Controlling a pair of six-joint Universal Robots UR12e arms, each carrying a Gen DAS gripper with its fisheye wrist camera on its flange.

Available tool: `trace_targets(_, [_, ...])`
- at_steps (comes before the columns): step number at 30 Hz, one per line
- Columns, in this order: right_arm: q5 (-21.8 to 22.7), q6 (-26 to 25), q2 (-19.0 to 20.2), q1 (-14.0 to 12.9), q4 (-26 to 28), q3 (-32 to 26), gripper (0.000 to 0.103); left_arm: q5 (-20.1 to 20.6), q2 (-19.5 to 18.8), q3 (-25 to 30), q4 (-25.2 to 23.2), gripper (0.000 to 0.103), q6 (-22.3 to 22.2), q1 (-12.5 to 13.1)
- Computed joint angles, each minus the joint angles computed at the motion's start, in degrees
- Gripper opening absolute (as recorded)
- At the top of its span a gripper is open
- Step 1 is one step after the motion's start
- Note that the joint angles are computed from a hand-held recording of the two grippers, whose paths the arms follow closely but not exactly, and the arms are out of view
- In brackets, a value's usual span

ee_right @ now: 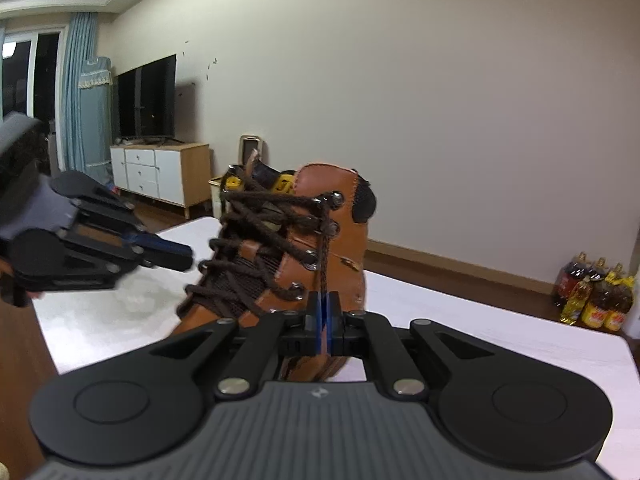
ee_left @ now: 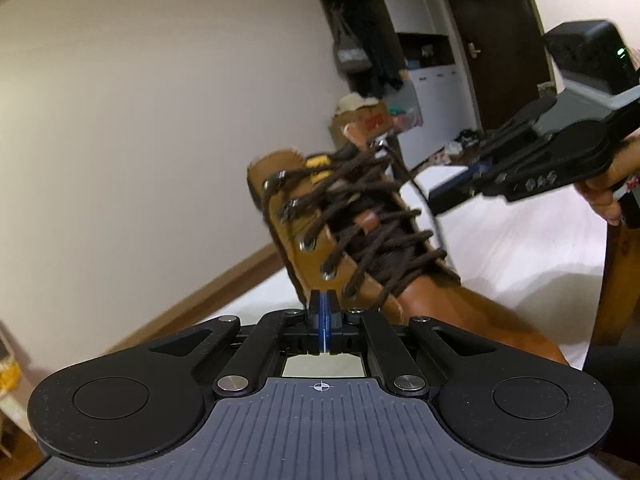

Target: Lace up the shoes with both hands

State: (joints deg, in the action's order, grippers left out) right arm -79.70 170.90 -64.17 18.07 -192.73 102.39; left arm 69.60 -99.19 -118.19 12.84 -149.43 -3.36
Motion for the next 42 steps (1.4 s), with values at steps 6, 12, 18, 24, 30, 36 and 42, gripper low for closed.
trace_targets(6, [-1.75,-2.87,-0.07,1.12,-4.19,1.72,0.004,-0.01,-1.31,1.51,1.74,0.005,2.82,-0.70])
trace_targets(12, [-1.62,-10.14,0.25,1.98,-6.64,1.87,0.006,0.00,-2.44,2.18,2.27,0.006,6.94,-1.25])
trace_targets(18, [-4.59,-17.69,0.85,3.24,-7.89,0.87,0.014,-0.88,-2.88,2.43,1.45,0.013,10.67,-1.42])
trace_targets(24, [-6.99,-26.23,1.33,4.32,-8.40,0.54,0.011,-0.15,-3.43,2.47,2.14,0.013,15.80,-1.80])
trace_targets(30, [-6.08,-22.93,0.81,4.06,-6.77,0.42,0.002,-1.03,-3.65,2.50,1.95,0.003,13.65,-1.82])
trace_targets(36, [-2.48,-17.46,-0.57,3.96,-7.42,0.97,0.001,-3.73,-3.29,1.42,3.96,0.002,10.29,-1.60])
trace_targets(42, [-2.94,-19.77,-0.71,4.00,-5.54,1.34,0.003,-2.33,-2.73,1.13,3.03,0.003,11.32,-1.70])
